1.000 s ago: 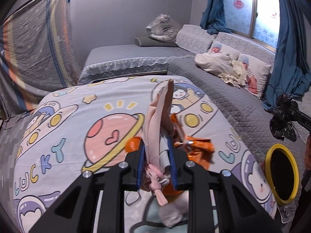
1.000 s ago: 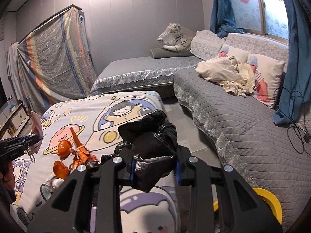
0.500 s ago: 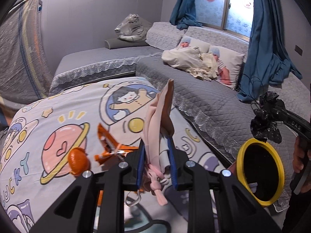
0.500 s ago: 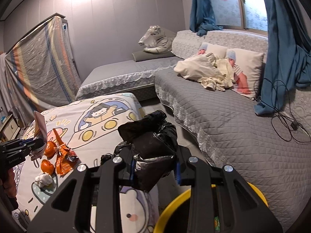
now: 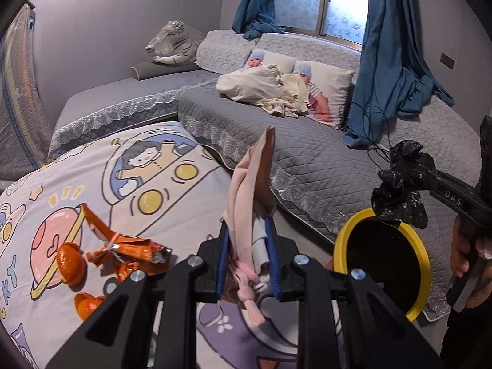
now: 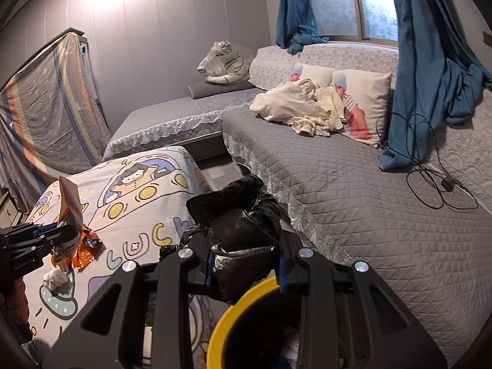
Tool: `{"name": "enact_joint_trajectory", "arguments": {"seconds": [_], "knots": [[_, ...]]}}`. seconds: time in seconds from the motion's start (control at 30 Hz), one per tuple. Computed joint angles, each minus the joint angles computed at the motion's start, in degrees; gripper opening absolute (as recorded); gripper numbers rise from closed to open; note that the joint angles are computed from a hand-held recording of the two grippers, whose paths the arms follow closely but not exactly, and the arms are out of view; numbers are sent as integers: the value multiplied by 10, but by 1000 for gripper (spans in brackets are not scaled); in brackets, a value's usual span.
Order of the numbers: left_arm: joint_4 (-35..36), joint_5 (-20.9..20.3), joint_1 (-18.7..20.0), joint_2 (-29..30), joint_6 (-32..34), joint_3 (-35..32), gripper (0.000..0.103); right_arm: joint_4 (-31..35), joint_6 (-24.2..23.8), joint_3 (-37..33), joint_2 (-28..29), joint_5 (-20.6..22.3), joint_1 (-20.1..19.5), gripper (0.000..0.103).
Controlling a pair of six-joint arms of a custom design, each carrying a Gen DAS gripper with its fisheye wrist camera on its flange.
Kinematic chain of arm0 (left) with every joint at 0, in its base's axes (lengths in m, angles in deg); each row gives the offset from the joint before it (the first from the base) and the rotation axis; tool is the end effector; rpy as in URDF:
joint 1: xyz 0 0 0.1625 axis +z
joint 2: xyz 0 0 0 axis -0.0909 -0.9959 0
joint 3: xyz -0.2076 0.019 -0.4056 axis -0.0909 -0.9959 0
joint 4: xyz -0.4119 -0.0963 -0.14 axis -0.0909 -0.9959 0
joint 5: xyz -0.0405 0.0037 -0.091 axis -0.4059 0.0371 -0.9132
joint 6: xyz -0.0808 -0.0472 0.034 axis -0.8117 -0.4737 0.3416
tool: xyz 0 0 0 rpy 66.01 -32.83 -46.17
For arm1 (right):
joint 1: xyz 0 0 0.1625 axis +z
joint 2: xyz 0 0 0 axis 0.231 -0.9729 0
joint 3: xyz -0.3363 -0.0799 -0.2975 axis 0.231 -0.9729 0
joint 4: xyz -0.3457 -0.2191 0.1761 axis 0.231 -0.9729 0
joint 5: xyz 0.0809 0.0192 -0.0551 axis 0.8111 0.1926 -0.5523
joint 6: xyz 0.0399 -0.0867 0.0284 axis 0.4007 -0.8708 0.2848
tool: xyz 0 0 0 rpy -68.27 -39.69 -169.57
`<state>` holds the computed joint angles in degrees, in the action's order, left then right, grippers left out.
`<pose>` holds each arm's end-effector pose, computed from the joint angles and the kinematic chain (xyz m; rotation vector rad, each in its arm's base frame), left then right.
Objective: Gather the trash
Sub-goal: 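Carry the black bag and pink cloth over the yellow bin, then lower both items into the yellow bin and open both tools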
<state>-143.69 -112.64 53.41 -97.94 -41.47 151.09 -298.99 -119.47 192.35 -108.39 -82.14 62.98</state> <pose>-0.2765 -0.5932 -0.0135 0.9205 2.4259 -0.7750 -0.0127 -0.5281 0.2753 0.2670 -2.1545 1.2425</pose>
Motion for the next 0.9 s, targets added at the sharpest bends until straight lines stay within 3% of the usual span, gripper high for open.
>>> {"name": "enact_joint_trajectory", "arguments": {"seconds": [0.9], "knots": [[66,-77,-36,88,-6,-62,21,-39,13,50,-41,-16,-81,28]]}}
